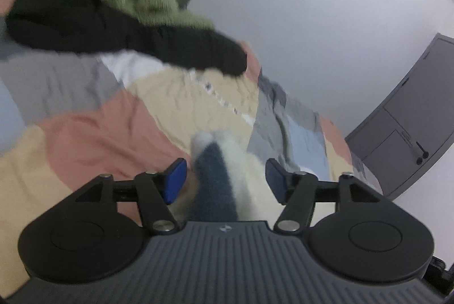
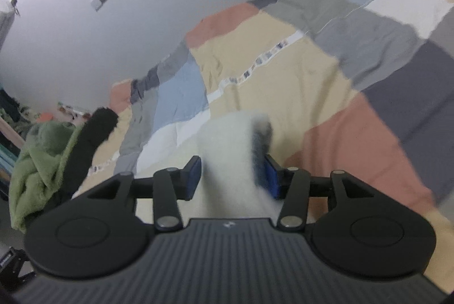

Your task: Fold large clothes

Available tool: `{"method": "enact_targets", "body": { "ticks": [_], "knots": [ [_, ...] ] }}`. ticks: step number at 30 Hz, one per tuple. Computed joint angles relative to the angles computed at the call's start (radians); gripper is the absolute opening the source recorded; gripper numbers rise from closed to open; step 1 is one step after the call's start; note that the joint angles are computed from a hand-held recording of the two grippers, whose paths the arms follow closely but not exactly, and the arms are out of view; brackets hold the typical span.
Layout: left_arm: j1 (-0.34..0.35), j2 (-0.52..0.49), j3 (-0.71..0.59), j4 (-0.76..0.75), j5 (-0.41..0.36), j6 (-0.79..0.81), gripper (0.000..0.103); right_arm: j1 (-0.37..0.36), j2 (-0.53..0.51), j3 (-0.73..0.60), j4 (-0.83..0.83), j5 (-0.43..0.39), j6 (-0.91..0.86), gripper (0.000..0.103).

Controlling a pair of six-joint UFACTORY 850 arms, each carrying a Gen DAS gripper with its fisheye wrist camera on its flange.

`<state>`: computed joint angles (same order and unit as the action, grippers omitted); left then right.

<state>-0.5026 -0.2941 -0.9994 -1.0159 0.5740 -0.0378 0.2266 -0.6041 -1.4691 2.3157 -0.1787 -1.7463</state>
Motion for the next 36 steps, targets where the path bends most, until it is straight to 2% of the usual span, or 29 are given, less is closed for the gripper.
{"method": "enact_targets", "body": {
  "ticks": [3, 5, 9, 13, 16, 20, 22, 24, 30, 36],
  "knots": [
    [-0.016, 0.052, 0.055, 0.063, 0.008, -0.1, 0.069, -0.018, 0.066, 0.093, 0.089, -0.076, -0.031, 0.052],
    [-0.027, 0.078, 0.089, 0.155, 0.004, -0.228, 0.07, -0.028, 0.104, 0.146, 0.101, -0.128, -0.01, 0.062],
    [-0.055, 0.093, 0.136, 0.376, 0.008, -0.535, 0.074, -0.057, 0.13, 0.204, -0.054, -0.249, 0.244, 0.065],
    [-0.062, 0.061, 0.139, 0.554, 0.005, -0.816, 0.078, -0.072, 0.145, 0.252, -0.099, -0.323, 0.377, 0.068],
    [-0.052, 0.02, 0.133, 0.65, 0.012, -1.024, 0.085, -0.074, 0.135, 0.262, -0.138, -0.36, 0.47, 0.09],
    [-0.028, -0.038, 0.133, 0.788, 0.056, -1.323, 0.092, -0.076, 0.089, 0.238, -0.222, -0.429, 0.618, 0.092],
    [-0.022, -0.063, 0.131, 0.797, 0.084, -1.388, 0.092, -0.073, 0.056, 0.216, -0.256, -0.469, 0.674, 0.091],
    [-0.025, -0.084, 0.134, 0.771, 0.13, -1.425, 0.093, -0.064, 0.028, 0.19, -0.276, -0.472, 0.722, 0.092],
    [-0.014, -0.132, 0.123, 0.731, 0.215, -1.462, 0.094, -0.04, -0.039, 0.115, -0.22, -0.377, 0.751, 0.092],
    [-0.01, -0.127, 0.149, 0.721, 0.322, -1.454, 0.094, -0.041, -0.058, 0.094, -0.116, -0.437, 0.672, 0.093]
  ]
}}
